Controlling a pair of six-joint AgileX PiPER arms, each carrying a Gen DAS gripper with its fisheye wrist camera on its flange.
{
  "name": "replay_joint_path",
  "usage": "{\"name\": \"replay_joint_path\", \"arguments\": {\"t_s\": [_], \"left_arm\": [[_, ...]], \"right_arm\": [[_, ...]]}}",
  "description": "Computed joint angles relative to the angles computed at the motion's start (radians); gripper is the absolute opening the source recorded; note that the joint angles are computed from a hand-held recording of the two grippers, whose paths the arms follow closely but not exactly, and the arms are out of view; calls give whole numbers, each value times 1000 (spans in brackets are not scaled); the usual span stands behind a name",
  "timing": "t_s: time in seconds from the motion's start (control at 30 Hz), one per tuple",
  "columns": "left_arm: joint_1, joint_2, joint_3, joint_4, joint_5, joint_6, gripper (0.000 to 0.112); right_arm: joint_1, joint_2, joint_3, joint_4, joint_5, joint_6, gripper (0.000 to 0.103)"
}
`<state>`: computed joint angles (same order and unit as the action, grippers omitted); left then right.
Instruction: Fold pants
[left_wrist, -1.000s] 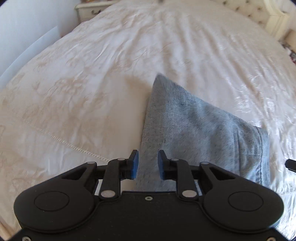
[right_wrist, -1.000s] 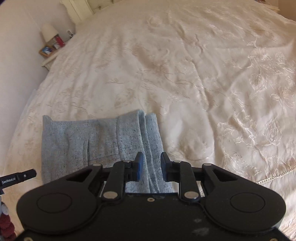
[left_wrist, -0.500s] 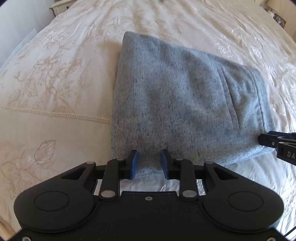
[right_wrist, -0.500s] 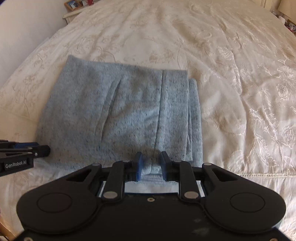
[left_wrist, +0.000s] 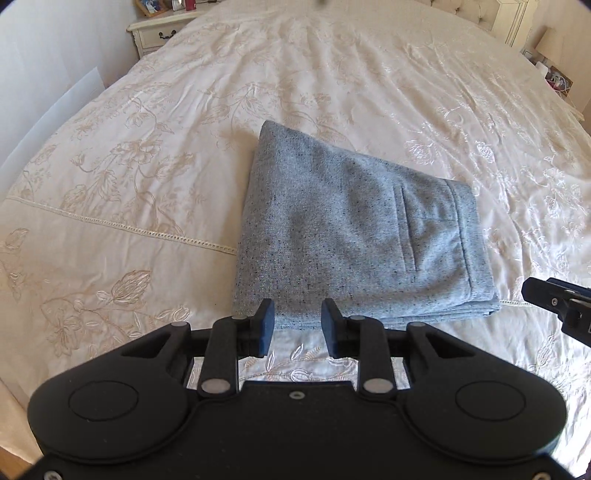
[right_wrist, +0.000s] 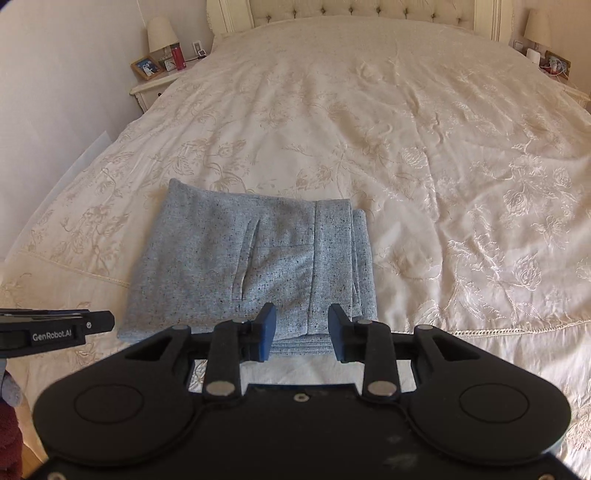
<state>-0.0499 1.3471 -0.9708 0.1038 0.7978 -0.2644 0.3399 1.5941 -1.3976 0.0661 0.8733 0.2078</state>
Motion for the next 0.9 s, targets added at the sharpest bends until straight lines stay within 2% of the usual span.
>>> {"name": "replay_joint_path", "arguments": {"t_s": [0.2,0.4,0.57,0.9], "left_arm": [[-103,-107,5,36,90,-119,38],[-266,-168,9,196,168,-276,38],[-332,-204,15,249,198,-348,39],[-357,-252,36,262,210,-390,39]], "right_arm": [[59,-114,7,-58,74,73,34],[87,-170,24,-86,99,93,34],[105,-199,35,-111,129,127,34],[120,-247,67,-133,136,149,34]]}}
